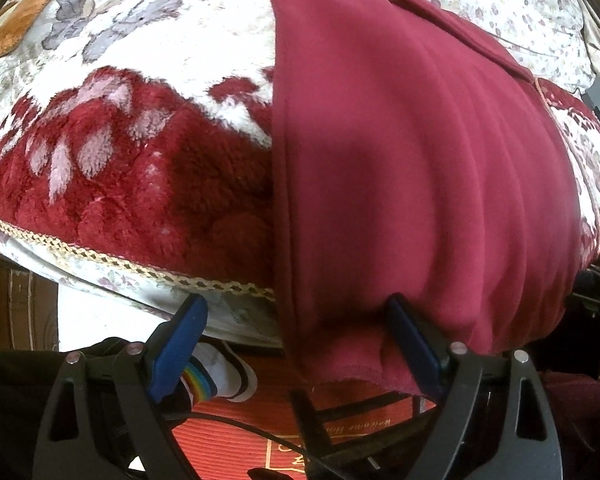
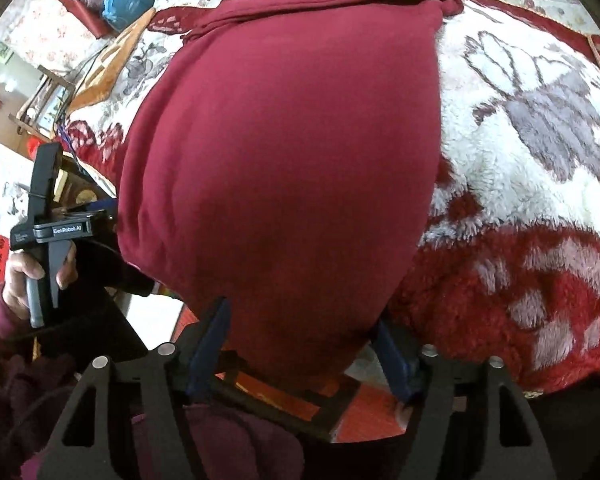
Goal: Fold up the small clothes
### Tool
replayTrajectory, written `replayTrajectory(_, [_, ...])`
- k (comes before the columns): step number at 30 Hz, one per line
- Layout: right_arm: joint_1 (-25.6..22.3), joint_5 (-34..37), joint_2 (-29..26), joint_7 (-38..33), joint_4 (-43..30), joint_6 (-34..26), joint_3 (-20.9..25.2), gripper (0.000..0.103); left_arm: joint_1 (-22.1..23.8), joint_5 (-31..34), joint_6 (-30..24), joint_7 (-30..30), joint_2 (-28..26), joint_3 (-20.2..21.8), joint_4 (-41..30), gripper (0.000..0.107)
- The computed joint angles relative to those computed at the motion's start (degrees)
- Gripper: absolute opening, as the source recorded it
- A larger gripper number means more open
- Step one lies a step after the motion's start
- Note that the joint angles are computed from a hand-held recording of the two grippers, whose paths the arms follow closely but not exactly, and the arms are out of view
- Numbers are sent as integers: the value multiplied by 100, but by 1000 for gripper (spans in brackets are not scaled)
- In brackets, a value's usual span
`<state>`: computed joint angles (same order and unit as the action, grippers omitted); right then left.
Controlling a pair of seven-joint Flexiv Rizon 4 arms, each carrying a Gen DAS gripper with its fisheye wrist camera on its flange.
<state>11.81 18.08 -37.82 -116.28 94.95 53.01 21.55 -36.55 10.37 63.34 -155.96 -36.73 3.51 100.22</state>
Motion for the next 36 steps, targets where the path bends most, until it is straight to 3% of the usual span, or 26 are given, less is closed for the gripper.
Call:
replayTrajectory(2, [28, 36, 8, 122, 10, 48, -26, 73, 34, -25, 73, 2, -20, -24, 31, 90])
replayTrajectory(5, [84, -8, 41, 295, 97, 227, -101, 60, 70, -83, 201, 12, -26, -52, 106, 90])
replayTrajectory(6, [99, -57, 55, 319, 138, 298, -128, 50, 58, -95, 212, 11, -30, -45, 105, 88])
replayTrajectory(7, [101, -88, 61, 349, 160, 346, -137, 33, 54, -97, 264, 20, -34, -44, 122, 82])
replayTrajectory(9, [-59, -12, 7, 252, 60, 170, 14, 13, 272, -275, 767, 270, -64, -307, 295, 41])
replayTrajectory(11, [-28, -46, 23, 174, 90, 214, 22, 13, 491, -620, 1296, 462, -105, -606, 527, 16])
replayTrajectory(12, [-60, -21, 24, 117, 59, 163, 69, 13, 450, -698, 1270, 509, -96, -574, 537, 9])
replayTrajectory(18, [-599, 863, 4, -433, -546, -694, 477, 12, 94, -816, 1432, 611, 292, -159, 754, 7])
replayTrajectory(23, [-818, 1766, -22, -817, -1082, -1159, 528, 12, -5, -681, 1720, 562, 688, 168, 929, 7])
replayTrajectory(30, [-658, 2514, -203, -909, -2020, -1045, 293, 12, -95, -128, 1548, 320, 854, 813, 374, 7])
replayTrajectory(36, [-204, 2290, -811, -273, -3186, -690, 8, 12, 206, 280, 1079, 177, 452, 1090, -708, 7])
